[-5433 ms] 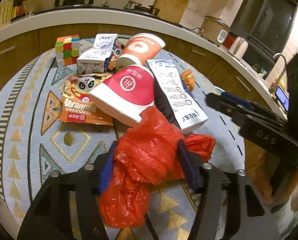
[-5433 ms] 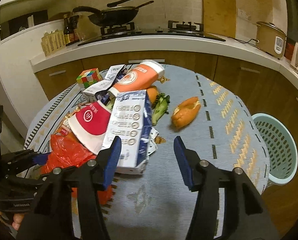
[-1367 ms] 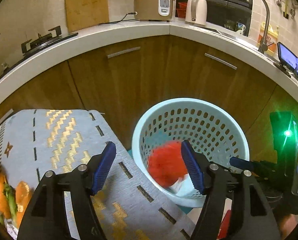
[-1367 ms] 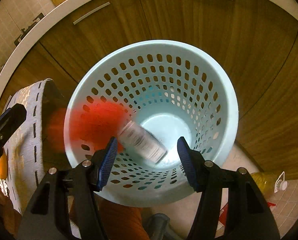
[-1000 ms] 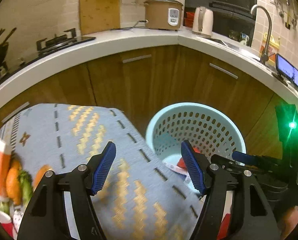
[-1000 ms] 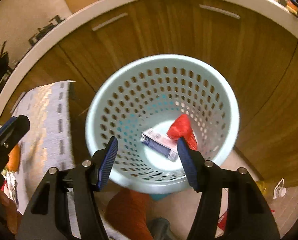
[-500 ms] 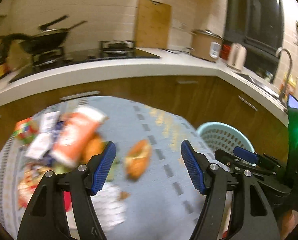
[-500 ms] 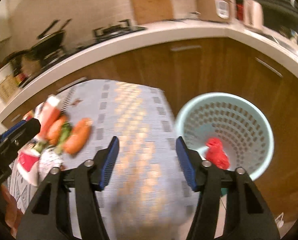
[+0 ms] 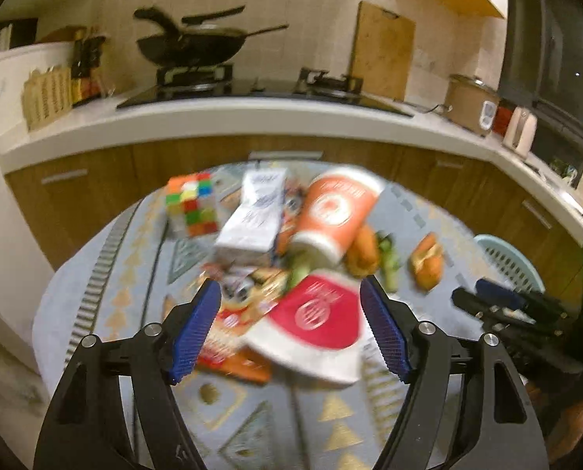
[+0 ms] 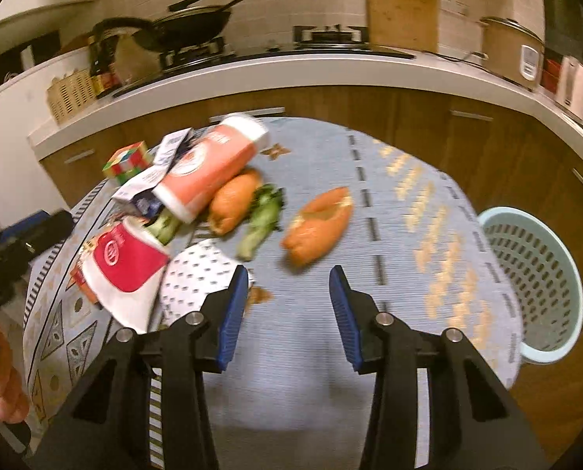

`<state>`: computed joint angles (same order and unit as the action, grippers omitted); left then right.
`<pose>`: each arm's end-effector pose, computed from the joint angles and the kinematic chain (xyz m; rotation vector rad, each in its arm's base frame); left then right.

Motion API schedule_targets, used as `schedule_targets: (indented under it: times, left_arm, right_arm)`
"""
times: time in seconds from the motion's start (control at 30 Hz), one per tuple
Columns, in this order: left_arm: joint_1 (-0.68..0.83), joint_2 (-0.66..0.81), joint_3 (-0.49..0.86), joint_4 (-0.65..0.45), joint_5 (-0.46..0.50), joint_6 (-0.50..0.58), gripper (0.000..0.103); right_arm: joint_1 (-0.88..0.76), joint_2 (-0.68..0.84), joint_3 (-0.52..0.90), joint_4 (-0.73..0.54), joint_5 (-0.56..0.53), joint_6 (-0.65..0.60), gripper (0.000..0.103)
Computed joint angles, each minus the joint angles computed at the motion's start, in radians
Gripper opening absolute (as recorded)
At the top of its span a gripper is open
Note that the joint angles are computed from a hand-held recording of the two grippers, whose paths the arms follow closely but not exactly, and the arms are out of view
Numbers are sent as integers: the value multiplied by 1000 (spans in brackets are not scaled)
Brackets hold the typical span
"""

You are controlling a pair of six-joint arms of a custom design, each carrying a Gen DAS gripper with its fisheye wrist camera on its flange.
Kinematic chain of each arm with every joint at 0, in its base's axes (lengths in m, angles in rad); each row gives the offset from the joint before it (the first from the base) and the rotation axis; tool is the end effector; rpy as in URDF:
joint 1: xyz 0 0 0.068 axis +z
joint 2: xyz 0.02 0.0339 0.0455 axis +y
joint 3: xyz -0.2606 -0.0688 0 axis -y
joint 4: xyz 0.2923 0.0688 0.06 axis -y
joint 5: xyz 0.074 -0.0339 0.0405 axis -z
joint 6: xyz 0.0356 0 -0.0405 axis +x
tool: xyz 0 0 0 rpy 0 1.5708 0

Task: Collect trash
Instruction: 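Return to the table and grasp the red-and-white paper cup with the left tool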

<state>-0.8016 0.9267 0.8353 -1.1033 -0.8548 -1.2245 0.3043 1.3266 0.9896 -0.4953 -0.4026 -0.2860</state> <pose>0.1555 -0.1220 0.2644 -0.6555 2.1350 0.1771 0.3055 0.1106 0.2474 -0.8665 2.2082 0.4909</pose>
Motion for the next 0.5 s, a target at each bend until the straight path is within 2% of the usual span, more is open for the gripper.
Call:
schedule_targets:
  times: [0.1,0.23,0.33,0.5]
  left_arm:
    - [42,-57,-84,53,57,35,72]
    - [92,-114,-170,165,132,97,70]
    - [122,-122,-198,242,178,155,70]
    - [150,-90,-205,307,236,191,66]
  right_arm:
    - [24,-12,-32,13,-12,-3,40]
    - [71,-26,-57,29,32,-3,40]
    - [89,-28,-71,43,62,-10,40]
    - [91,2,-54,36,73,-4,40]
